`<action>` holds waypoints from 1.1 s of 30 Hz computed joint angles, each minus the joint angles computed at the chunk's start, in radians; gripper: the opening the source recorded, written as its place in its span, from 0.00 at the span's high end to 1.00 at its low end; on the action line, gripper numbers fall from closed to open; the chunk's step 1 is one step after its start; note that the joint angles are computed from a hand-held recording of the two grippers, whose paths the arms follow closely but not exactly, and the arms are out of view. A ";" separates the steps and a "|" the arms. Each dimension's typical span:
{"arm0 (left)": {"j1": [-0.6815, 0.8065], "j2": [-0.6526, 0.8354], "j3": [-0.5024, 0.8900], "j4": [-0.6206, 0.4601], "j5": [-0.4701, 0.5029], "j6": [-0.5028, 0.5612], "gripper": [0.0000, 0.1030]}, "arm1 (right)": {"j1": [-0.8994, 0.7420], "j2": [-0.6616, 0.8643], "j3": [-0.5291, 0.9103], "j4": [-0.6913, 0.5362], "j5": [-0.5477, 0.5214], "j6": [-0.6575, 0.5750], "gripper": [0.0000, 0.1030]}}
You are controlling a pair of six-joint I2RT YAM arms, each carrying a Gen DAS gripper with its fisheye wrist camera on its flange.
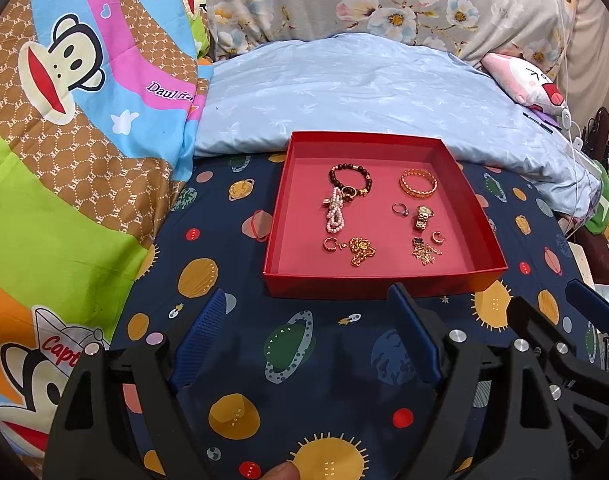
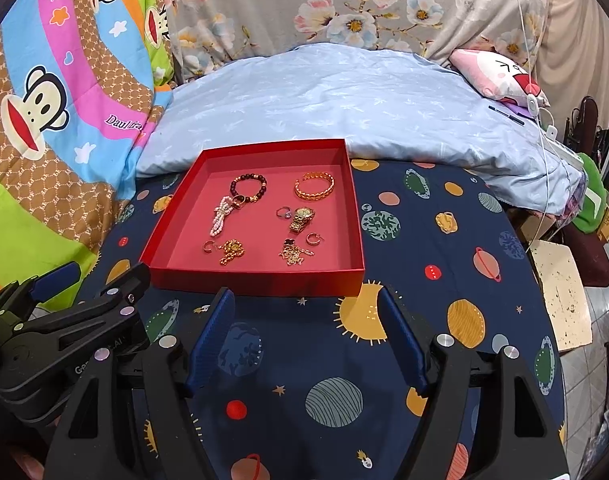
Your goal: Organize jewelry
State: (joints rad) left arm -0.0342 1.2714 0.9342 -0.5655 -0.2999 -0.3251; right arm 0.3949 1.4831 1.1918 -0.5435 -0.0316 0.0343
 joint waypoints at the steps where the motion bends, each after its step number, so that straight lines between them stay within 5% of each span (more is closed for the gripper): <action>1: 0.001 0.000 0.000 0.001 -0.001 0.002 0.22 | 0.000 0.001 0.001 -0.001 -0.002 0.000 0.30; 33: -0.017 0.004 0.016 -0.031 -0.038 0.015 0.22 | -0.011 -0.014 -0.019 0.006 0.004 -0.009 0.30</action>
